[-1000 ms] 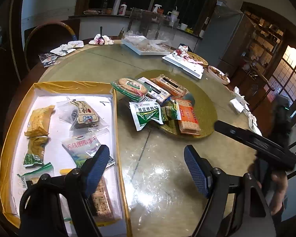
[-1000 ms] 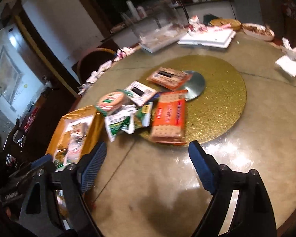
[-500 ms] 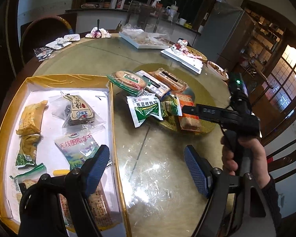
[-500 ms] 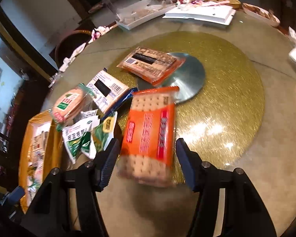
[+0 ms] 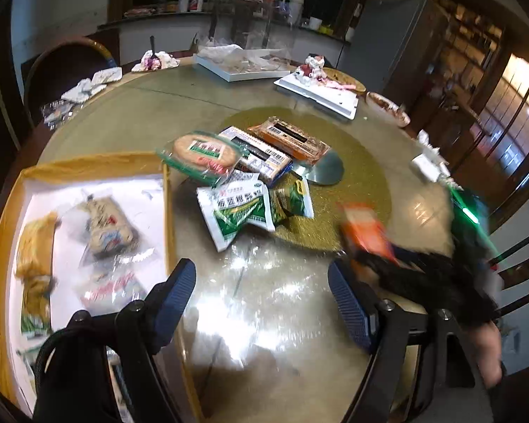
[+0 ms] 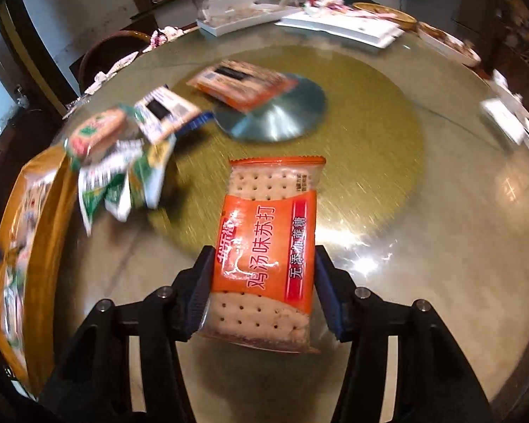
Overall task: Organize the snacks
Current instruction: 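Grasp the orange cracker pack with the right tool, then carry the orange crackers into the box while the left tool drops the green bag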
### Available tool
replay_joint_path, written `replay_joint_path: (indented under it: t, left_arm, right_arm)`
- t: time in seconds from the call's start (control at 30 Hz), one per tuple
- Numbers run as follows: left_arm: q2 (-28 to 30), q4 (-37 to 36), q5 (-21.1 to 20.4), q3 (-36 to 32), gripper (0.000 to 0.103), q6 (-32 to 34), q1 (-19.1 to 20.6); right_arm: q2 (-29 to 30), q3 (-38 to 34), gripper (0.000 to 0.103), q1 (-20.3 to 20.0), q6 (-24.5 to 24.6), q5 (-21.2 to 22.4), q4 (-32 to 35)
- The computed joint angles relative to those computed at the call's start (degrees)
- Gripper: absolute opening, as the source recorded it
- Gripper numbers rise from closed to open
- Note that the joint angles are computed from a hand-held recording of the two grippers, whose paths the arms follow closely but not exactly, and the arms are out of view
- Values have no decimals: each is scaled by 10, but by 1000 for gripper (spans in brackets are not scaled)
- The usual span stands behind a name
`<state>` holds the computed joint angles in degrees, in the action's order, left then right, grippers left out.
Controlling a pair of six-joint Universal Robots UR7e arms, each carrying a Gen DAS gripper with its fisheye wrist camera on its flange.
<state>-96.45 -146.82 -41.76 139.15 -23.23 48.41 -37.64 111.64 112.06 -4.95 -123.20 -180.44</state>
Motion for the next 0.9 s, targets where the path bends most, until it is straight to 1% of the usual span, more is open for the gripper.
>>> replay_joint_path:
  t: [0.07,0.1,0.17,0.23,0.27,0.33,0.43,0.47,0.5,0.53,0.6,0.63,0.67,0.73,0.77,0.83,0.87,0.9]
  left_arm:
    - [44,-34,6,-15,77,35,8]
    - [68,-43,-5,-29,77,51,17]
    - [103,-47,-27,-55,77,69,34]
    - [138,-63,-38,-76,77,84,48]
    - [161,-69,-41,-92,77,93,57]
    - [188,-77,-37,-109,77,96,64]
    - [234,-73,-23,-144,77,97,78]
    - [243,-71,-18,-151,75,95,81]
    - [254,-60,-11,-161,73,80,86]
    - [256,-39,-13,-167,67,68,89]
    - [268,-35,-5,-170,56,63,93]
    - [272,-23,5,-171,40,55,93]
    - [272,-14,11,-170,39,49,94]
    - [259,-24,20,-150,36,52,84]
    - [244,-3,14,-141,36,35,78]
    - [205,20,-22,-119,35,16,68]
    - [180,23,-30,-99,35,10,53]
    - [151,32,-28,-74,35,-2,33]
  right_arm:
    - [-24,42,56,-4,4,-1,-23]
    - [-29,54,56,-3,8,-5,-32]
    - [-51,86,56,-9,28,4,-48]
    - [-65,113,56,-17,34,15,-75]
    - [-66,119,56,-17,37,15,-87]
    - [-68,133,56,-20,37,17,-111]
    - [-68,140,56,-21,32,23,-125]
    - [-68,139,57,-21,30,24,-124]
    - [-69,141,57,-22,28,27,-128]
    - [-69,142,57,-24,24,31,-131]
    - [-68,139,57,-26,23,35,-129]
    - [-69,140,57,-27,24,38,-131]
    - [-68,140,57,-27,22,38,-133]
    - [-66,140,57,-26,18,35,-135]
    - [-65,140,57,-25,17,33,-137]
    - [-63,141,57,-23,14,29,-143]
    - [-62,142,57,-21,14,25,-145]
    - [-60,142,56,-19,15,21,-145]
